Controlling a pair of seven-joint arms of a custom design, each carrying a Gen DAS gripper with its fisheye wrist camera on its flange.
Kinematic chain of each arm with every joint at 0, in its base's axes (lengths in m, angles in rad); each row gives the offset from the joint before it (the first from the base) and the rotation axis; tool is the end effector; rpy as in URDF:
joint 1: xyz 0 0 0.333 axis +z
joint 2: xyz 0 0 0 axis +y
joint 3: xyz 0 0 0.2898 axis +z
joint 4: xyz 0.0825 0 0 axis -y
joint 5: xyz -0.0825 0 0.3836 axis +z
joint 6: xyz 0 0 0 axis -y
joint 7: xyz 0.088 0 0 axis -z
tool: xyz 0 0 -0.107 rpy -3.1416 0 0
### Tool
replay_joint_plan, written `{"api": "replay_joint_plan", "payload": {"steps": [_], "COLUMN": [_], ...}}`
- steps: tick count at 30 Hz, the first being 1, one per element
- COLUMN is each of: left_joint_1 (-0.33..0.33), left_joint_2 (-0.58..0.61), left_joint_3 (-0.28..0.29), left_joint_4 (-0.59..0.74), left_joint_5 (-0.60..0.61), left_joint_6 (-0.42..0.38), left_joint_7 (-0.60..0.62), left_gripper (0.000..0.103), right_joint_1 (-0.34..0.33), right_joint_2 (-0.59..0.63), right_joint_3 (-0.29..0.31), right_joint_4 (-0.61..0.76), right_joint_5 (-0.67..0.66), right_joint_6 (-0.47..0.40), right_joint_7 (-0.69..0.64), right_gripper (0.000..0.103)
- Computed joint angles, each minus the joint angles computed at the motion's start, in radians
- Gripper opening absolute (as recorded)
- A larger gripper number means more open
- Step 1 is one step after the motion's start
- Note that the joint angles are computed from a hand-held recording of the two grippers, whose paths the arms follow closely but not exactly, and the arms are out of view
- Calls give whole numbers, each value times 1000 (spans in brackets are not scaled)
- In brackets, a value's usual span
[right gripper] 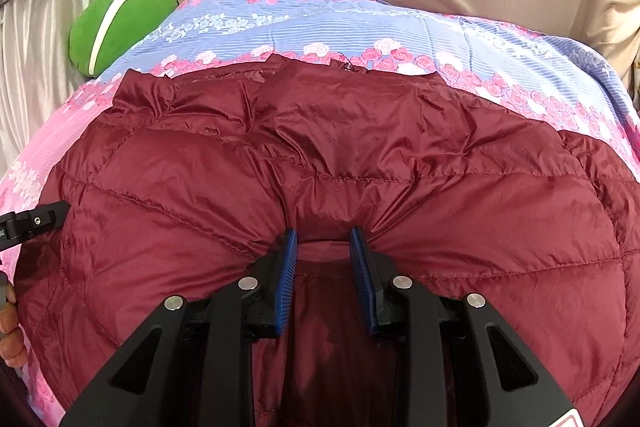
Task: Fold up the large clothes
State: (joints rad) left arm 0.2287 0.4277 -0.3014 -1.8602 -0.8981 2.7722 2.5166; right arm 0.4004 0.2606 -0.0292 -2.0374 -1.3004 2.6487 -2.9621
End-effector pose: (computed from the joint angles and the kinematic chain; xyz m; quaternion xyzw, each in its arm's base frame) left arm 0.6567 0.0010 0.3137 -0.5950 0.7156 -0.3549 0.0893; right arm 0.5515 0.2430 0.3133 -0.5487 0.7330 -0.3264 0.2349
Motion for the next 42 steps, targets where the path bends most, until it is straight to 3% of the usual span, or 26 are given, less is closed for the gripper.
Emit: {"api": "replay_joint_plan", "payload": {"steps": [2, 4, 5, 7, 10, 20, 23, 26, 27, 30, 33, 37, 42], "left_joint_1": [15, 20, 11, -5, -3, -92, -134, -163, -169, -163, -142, -119, -133], "left_joint_2": [-6, -16, -26, -64, -114, -306, -310, -300, -297, -299, -309, -327, -386], "left_joint_3": [-10, -13, -10, -18, -26, 10, 40, 83, 97, 130, 156, 181, 188], "left_joint_4": [5, 6, -2, -43, -67, -166, -162, -149, -145, -137, -130, -126, -176], "left_joint_5": [-17, -36, -44, -88, -183, -435, -438, -427, -425, -433, -450, -447, -471], "left_joint_6": [-48, -98, -91, -25, -52, -156, -149, -161, -170, -230, -313, -440, -493], "left_joint_7": [13, 32, 42, 111, 210, 473, 468, 440, 427, 394, 384, 374, 430], "left_gripper": [73, 49, 45, 24, 14, 10, 10, 10, 10, 10, 8, 7, 6], "right_joint_1": [-1, -4, -5, -9, -17, -48, -67, -95, -109, -126, -134, -93, -57], "right_joint_2": [-3, -5, -6, -10, -14, -28, -57, -108, -117, -89, 5, 52, 112], "right_joint_3": [-3, -4, -4, -5, -5, -8, -12, -21, -11, 15, 26, 20, -2], "right_joint_4": [-4, -9, -10, -16, -23, -42, -65, -77, -74, -41, 11, 62, 126], "right_joint_5": [-12, -21, -25, -38, -55, -102, -111, -280, -279, -150, 84, 192, 279], "right_joint_6": [11, 19, 23, 36, 56, 130, 183, 284, 294, 276, 284, 219, 236], "right_joint_7": [16, 27, 32, 45, 64, 115, 156, 360, 354, 172, -69, -228, -375], "right_gripper": [29, 29, 29, 30, 30, 30, 31, 31, 32, 33, 35, 37, 37]}}
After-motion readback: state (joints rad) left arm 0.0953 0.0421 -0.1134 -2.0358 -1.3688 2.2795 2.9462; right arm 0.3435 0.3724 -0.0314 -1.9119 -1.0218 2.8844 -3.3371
